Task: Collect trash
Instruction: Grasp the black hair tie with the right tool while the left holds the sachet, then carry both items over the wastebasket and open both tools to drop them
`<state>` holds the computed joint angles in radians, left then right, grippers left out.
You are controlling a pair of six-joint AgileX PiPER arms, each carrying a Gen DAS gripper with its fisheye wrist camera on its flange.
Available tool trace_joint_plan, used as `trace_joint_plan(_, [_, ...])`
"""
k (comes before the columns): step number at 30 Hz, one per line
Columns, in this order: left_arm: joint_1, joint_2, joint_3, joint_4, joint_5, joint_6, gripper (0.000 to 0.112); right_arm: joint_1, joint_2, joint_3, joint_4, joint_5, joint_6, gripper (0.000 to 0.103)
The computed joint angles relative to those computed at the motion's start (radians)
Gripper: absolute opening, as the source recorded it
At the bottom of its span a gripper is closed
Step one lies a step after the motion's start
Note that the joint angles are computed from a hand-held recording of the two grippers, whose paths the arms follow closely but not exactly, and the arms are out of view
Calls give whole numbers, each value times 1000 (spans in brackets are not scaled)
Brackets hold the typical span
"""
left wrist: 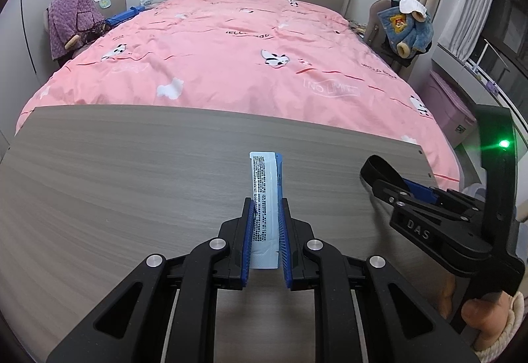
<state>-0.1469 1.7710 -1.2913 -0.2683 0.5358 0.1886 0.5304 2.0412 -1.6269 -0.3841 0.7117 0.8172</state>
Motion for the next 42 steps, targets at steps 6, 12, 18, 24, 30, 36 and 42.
trace_joint_plan(6, [-43, -49, 32, -10, -2, 22, 15, 26, -179, 210, -89, -65, 151, 33])
trace_joint_plan(12, [-132, -91, 47, -4, 9, 13, 15, 35, -374, 420, -187, -91, 303, 33])
trace_joint_plan(18, [-267, -109, 30, -6, 28, -1, 15, 24, -595, 635, -274, -45, 439, 33])
trace_joint_plan(24, [-400, -85, -20, -19, 55, -3, 15, -30, -783, 805, -288, 15, 494, 33])
trace_joint_plan(30, [-545, -11, -112, 24, 82, -53, 15, -123, -938, 941, -256, 50, 475, 33])
trace_joint_plan(36, [-647, 77, -206, 94, 102, -126, 15, -248, -1021, 1045, -190, 8, 386, 34])
trace_joint_plan(42, [-679, 133, -283, 134, 130, -168, 15, -356, -1021, 1077, -108, -66, 266, 35])
